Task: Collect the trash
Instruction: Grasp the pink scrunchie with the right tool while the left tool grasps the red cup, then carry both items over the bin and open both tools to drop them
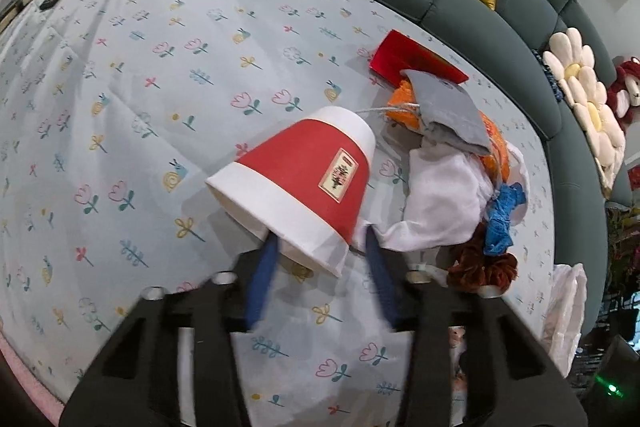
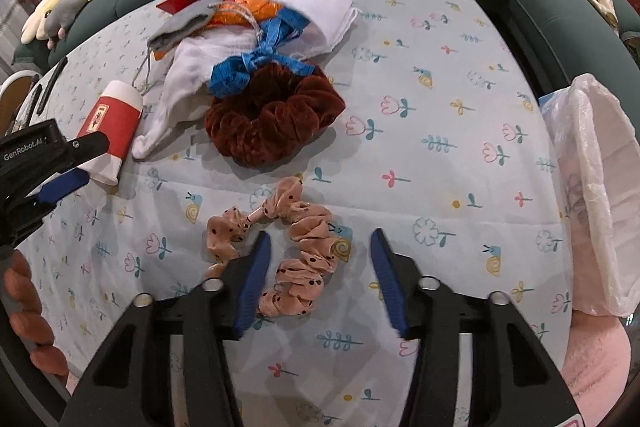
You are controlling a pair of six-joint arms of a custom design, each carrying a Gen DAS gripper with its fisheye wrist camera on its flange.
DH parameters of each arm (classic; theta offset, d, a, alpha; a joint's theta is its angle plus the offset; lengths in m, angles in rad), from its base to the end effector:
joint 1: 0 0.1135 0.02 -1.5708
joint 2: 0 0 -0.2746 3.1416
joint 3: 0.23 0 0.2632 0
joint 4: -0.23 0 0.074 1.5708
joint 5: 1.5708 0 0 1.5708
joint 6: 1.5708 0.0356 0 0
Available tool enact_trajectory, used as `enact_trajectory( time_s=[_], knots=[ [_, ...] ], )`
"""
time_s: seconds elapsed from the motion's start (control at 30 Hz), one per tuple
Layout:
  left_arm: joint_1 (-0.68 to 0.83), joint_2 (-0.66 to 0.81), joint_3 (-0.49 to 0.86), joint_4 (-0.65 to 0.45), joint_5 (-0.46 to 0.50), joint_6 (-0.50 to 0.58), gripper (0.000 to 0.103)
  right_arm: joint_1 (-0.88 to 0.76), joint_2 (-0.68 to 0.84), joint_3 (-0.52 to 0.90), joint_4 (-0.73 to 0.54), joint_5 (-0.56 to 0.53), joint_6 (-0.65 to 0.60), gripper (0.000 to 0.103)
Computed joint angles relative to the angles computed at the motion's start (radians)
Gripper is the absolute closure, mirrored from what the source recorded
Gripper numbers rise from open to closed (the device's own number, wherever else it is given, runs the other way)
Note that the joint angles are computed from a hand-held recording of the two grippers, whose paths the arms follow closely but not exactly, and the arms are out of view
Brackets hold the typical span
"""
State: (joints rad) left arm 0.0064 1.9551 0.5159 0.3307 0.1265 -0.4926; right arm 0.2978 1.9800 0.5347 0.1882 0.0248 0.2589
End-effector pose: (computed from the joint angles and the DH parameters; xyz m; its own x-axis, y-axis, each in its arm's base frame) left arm 0.2648 -0.0028 0.0241 -0.8122 -0.4743 -0.3396 -0.3793 0.8717 -0.3104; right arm 0.2437 0.0739 0.0144 -0.9522 -0.0245 -0.3043 -0.0437 0.9975 0.0562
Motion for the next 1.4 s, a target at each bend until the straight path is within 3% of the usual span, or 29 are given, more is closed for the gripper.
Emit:
enact_trajectory(
  time_s=[0.2, 0.3, 0.6, 0.97, 1.17, 1.4],
  knots=[
    [-0.019, -0.007, -0.022, 0.025, 0.001, 0.009, 0.097, -0.002, 0.029, 0.003, 0.019, -0.031, -0.003, 0.083],
    [-0.031, -0.034, -0.041, 0.03, -0.007, 0.015, 0.1, -0.013, 0.022, -0.006, 0.022, -0.053, -0.006, 0.088],
    [-0.105, -0.194, -0.116, -0.01, -0.032, -0.01, 0.1, -0.048, -0.133, -0.098, 0.026, -0.088, -0.016, 0.09],
    [-0.374, -0.479, -0.116, -0.186, -0.153, -0.101, 0.1, -0.144, -0.519, -0.196, -0.103, -0.104, -0.058, 0.09],
    [-0.571, -0.53, -0.039, -0.277, -0.257, -0.153, 0.1, -0.304, -0.751, -0.217, -0.237, -0.182, -0.134, 0.09],
    [-0.767, -0.495, 0.077, -0.345, -0.359, -0.184, 0.1, -0.571, -0.898, -0.21, -0.352, -0.311, -0.26, 0.09]
  ],
)
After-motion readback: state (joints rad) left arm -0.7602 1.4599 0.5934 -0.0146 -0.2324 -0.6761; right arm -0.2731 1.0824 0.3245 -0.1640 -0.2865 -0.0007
